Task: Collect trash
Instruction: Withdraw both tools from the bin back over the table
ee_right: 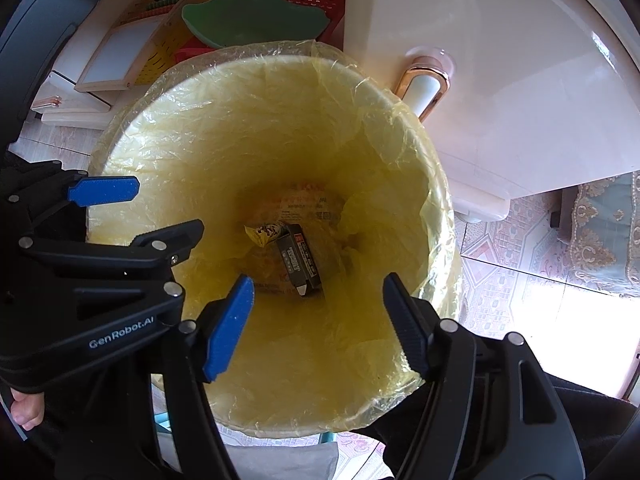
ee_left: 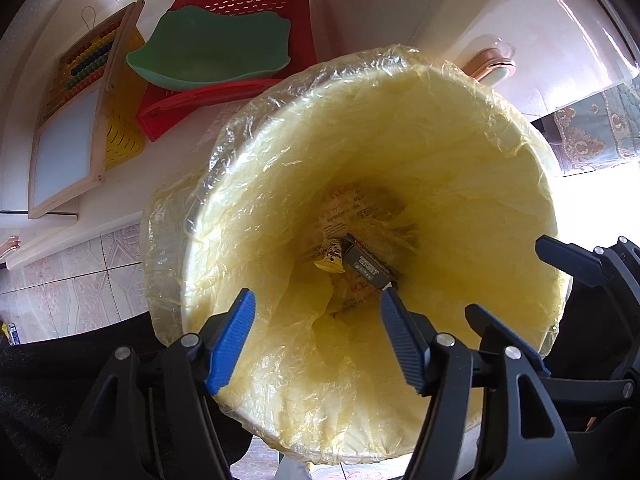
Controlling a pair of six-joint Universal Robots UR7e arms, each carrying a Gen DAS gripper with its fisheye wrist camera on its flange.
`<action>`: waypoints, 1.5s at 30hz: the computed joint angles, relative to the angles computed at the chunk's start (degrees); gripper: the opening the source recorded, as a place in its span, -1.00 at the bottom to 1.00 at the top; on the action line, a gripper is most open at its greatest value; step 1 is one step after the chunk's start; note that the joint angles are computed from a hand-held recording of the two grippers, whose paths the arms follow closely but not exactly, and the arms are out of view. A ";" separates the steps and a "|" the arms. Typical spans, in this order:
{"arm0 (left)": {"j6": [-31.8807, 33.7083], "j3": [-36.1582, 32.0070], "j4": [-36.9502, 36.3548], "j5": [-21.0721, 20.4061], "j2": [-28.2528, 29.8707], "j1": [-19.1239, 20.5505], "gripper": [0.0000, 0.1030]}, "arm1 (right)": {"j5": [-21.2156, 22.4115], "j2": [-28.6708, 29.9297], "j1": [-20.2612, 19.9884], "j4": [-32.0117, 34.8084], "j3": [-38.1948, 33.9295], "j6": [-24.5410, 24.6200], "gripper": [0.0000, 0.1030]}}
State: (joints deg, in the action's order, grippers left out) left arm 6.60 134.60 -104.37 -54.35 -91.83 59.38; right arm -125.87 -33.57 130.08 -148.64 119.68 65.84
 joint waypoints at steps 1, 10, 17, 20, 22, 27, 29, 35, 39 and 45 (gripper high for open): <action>-0.28 0.08 0.81 0.22 -0.47 -0.28 0.27 | 0.03 0.07 0.18 0.53 -0.27 0.16 0.30; 2.39 -3.74 11.63 -1.30 -5.08 -3.39 0.41 | 1.67 -3.36 3.98 1.22 0.35 -1.92 0.50; 4.54 -13.72 29.29 -7.27 -11.42 -8.07 0.57 | 2.73 -11.66 10.48 4.74 0.90 -3.20 0.59; 4.90 -19.08 34.86 -5.96 -12.87 -12.31 0.57 | 0.17 -16.67 13.38 12.97 -1.40 -2.70 0.60; 5.89 -23.35 36.67 -4.12 -12.67 -15.46 0.57 | -2.88 -19.92 15.31 20.67 -4.22 -2.46 0.60; 9.99 -36.26 37.16 -1.69 -7.75 -21.18 0.72 | -10.22 -26.22 18.33 33.65 -12.52 -6.27 0.73; 12.29 -40.75 36.73 -0.67 -5.06 -22.95 0.73 | -12.37 -27.76 18.45 35.87 -16.13 -9.82 0.73; 15.71 -53.02 39.11 -0.49 3.53 -25.81 0.75 | -14.46 -30.83 16.18 37.92 -24.33 -18.88 0.76; 14.05 -60.09 42.47 -1.16 9.68 -25.29 0.75 | -16.80 -30.46 13.97 42.89 -29.41 -20.32 0.77; 15.15 -60.54 40.88 3.38 14.25 -23.52 0.75 | -17.03 -29.74 10.04 41.25 -32.45 -25.45 0.77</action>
State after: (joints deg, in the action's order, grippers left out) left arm 21.75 74.06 -63.48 -50.97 -77.58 35.87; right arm -142.90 -63.31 140.12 -107.39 87.24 40.39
